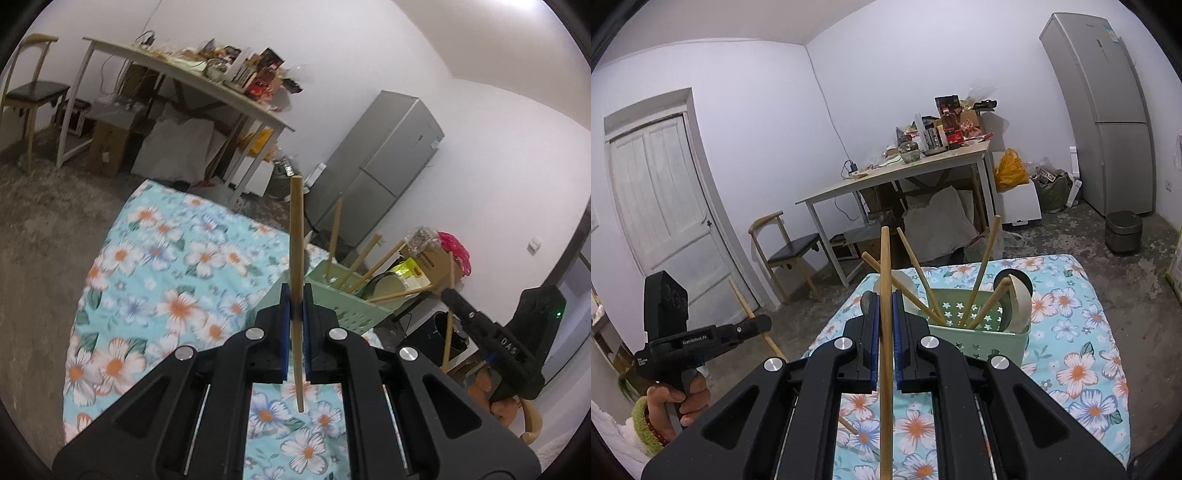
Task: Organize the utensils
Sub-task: 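Lift the chopsticks upright and carry both tools over the green holder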
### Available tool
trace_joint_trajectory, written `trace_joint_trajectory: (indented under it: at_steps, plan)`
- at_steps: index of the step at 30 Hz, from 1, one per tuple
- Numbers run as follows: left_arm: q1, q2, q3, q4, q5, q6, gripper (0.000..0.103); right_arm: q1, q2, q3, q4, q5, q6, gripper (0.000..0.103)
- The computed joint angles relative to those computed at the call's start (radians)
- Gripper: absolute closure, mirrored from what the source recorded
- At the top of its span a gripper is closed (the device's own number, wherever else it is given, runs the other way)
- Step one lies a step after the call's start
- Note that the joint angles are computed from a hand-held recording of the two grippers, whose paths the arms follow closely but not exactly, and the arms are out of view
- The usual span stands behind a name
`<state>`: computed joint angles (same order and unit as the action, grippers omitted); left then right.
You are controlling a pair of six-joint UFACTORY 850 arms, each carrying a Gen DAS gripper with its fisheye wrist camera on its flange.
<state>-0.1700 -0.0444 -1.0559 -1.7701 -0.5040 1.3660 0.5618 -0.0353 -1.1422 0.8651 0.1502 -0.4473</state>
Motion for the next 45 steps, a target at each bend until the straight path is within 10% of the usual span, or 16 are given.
trace_joint_trajectory:
  at_steps: [14, 45]
  plan:
    - [-0.015, 0.011, -0.029, -0.087, -0.053, 0.113, 0.099, -0.016, 0.011, 0.014, -0.255, -0.007, 0.273, 0.096]
    - [-0.076, -0.054, -0.195, -0.29, -0.116, 0.389, 0.099, -0.029, 0.048, 0.049, -0.222, 0.034, 0.283, 0.096]
